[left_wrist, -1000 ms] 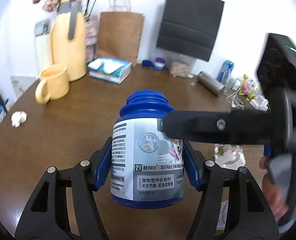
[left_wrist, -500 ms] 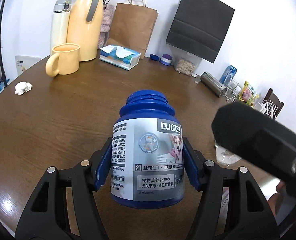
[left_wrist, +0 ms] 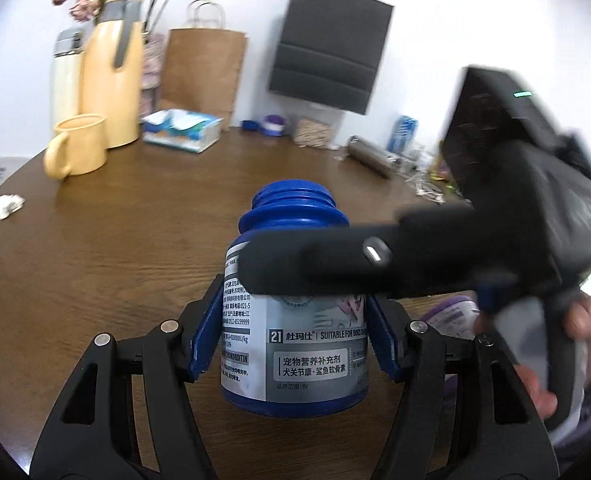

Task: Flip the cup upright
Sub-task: 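Grasp the blue-capped bottle body with the right tool while the left tool holds it, then lower the bottle upright onto the table with the right tool and open it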

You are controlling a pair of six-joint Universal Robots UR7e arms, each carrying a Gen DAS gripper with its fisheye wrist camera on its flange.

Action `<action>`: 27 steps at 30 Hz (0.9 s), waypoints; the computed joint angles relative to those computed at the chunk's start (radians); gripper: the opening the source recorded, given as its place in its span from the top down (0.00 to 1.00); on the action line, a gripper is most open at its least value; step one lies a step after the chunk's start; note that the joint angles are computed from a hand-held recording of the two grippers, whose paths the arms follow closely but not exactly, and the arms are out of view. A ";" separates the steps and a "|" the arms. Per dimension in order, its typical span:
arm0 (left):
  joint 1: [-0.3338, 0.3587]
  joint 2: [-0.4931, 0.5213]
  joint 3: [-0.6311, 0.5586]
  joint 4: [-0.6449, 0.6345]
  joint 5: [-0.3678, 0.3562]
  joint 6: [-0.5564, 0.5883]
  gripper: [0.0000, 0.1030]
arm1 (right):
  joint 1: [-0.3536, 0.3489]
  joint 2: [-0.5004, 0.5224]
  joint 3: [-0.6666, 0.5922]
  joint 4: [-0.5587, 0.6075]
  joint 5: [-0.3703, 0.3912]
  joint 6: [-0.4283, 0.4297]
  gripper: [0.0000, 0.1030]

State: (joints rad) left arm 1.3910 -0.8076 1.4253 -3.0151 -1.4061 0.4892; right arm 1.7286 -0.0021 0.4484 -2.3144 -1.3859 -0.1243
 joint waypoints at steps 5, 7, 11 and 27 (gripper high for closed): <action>0.004 0.000 -0.010 0.044 -0.004 -0.002 0.33 | 0.012 -0.008 0.027 -0.052 -0.095 -0.002 0.34; 0.003 0.000 -0.012 0.053 0.011 -0.007 0.18 | 0.053 -0.017 0.073 -0.151 -0.272 -0.068 0.34; -0.006 0.003 -0.013 0.067 0.077 -0.017 0.09 | 0.124 0.029 0.110 -0.459 -0.566 -0.327 0.34; -0.040 0.000 0.059 0.053 0.146 0.043 0.30 | 0.122 -0.061 0.360 -0.628 -0.593 -0.415 0.34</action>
